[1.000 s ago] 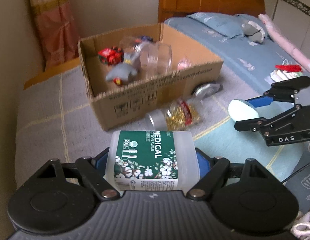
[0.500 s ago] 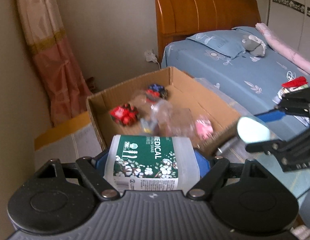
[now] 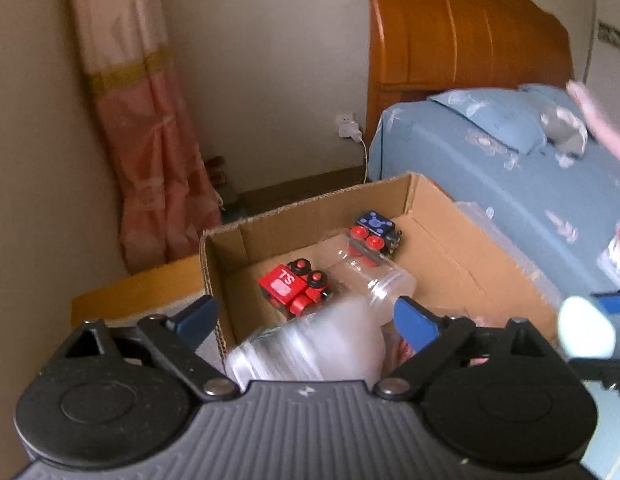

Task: Organize rigid objects
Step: 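Carry the MEDICAL tub and blue egg into the box and open both tools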

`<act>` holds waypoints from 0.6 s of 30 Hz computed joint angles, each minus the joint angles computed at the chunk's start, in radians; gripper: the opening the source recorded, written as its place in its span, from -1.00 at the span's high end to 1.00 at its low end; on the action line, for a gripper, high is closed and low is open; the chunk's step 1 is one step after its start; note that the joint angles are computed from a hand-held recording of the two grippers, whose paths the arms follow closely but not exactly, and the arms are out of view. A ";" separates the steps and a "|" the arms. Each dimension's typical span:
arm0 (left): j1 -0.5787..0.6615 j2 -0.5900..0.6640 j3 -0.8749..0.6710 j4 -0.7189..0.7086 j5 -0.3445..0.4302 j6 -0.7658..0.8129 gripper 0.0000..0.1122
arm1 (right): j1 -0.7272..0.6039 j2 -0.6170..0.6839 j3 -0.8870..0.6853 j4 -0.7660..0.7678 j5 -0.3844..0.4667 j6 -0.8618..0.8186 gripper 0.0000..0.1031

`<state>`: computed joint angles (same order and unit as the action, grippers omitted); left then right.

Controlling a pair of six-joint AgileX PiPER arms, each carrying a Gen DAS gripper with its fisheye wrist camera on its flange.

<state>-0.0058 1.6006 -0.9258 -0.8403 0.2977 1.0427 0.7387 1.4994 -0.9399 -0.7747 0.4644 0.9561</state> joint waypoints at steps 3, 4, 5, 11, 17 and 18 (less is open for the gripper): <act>0.027 -0.010 0.005 -0.006 0.053 -0.012 -0.71 | -0.011 0.010 -0.011 0.006 -0.004 -0.012 -0.12; 0.027 -0.020 0.017 0.003 0.048 -0.018 -0.71 | -0.017 0.016 -0.017 0.012 -0.008 -0.022 -0.12; 0.027 -0.036 0.036 0.004 0.040 -0.011 -0.71 | -0.023 0.025 -0.027 0.017 -0.011 -0.030 -0.12; 0.036 -0.117 0.116 0.048 0.035 -0.034 -0.78 | -0.069 0.093 -0.092 0.086 -0.025 -0.108 -0.12; 0.059 -0.227 0.215 0.012 0.053 0.009 -0.79 | -0.117 0.170 -0.168 0.180 -0.045 -0.201 -0.12; 0.067 -0.241 0.226 -0.001 0.061 0.022 -0.79 | -0.123 0.184 -0.182 0.198 -0.046 -0.218 -0.12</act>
